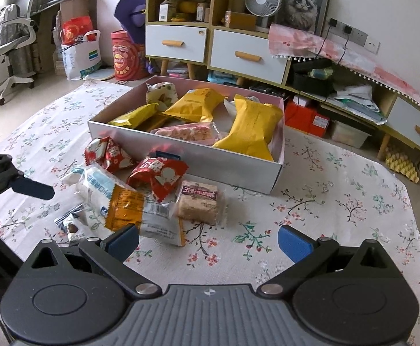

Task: Organize snacks
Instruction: 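Grasp the blue-white wafer packet with the left gripper while the right grasps the beef pastry packet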

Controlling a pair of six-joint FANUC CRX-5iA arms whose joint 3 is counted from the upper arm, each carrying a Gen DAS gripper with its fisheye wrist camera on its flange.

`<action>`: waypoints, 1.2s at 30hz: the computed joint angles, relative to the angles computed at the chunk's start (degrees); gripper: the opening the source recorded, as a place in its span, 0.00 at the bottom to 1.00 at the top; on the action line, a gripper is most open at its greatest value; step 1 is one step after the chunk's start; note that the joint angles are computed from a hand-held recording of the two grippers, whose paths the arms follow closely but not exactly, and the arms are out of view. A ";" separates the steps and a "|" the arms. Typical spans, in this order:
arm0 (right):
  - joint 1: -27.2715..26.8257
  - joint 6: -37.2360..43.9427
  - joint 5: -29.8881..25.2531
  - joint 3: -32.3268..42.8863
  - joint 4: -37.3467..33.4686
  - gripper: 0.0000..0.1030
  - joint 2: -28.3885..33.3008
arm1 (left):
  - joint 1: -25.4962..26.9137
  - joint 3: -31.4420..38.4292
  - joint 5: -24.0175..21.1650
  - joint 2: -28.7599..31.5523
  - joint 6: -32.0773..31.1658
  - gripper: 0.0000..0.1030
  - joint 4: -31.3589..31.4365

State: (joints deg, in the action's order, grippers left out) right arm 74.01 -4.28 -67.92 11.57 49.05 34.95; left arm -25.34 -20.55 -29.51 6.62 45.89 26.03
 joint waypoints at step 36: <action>-4.76 -4.60 6.92 0.89 -3.20 0.31 1.26 | 0.40 1.17 -2.05 1.63 -3.78 0.38 4.34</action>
